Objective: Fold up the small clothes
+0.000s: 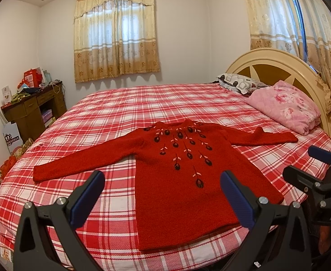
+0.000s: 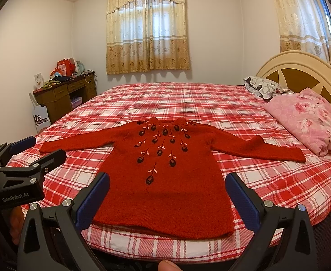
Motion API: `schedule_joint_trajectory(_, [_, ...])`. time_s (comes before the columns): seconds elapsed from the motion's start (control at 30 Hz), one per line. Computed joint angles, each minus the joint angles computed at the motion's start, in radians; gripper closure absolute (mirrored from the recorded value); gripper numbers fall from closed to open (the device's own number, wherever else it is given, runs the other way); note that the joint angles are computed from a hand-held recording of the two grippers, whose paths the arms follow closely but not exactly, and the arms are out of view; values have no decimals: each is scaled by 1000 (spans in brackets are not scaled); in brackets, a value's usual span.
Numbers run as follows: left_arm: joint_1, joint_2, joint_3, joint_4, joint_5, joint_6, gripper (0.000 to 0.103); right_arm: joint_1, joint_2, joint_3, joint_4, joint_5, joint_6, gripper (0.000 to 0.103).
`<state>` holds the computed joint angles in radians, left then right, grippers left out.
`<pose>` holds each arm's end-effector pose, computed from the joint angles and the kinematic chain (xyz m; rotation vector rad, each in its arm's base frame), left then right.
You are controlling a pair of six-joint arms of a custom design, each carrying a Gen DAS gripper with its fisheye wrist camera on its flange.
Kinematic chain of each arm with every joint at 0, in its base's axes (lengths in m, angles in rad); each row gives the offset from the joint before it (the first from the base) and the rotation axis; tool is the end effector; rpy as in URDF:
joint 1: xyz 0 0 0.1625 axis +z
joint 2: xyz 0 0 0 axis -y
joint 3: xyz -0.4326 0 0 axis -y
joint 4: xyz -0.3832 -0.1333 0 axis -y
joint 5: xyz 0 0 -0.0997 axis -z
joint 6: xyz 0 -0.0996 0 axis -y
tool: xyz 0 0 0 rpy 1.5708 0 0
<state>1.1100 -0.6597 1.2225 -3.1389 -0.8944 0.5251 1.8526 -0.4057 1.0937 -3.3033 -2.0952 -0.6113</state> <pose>-0.1738 -0.7901 0.2657 0.6629 2.1284 -1.1779 0.3077 -0.7627 0.1328 0.6498 -2.1517 1.1634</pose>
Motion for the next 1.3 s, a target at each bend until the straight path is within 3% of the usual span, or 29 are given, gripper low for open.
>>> schedule_joint_trajectory(0.83, [12, 7, -15, 25, 2, -16, 0, -13, 12, -21, 24, 8, -2, 1])
schedule_joint_trajectory(1.1, [47, 69, -131, 133, -25, -38, 0, -65, 76, -184, 125, -43, -15, 1])
schedule_joint_trajectory(1.3, [75, 176, -318, 260, -25, -31, 0, -130, 140, -393, 256, -93, 36, 1])
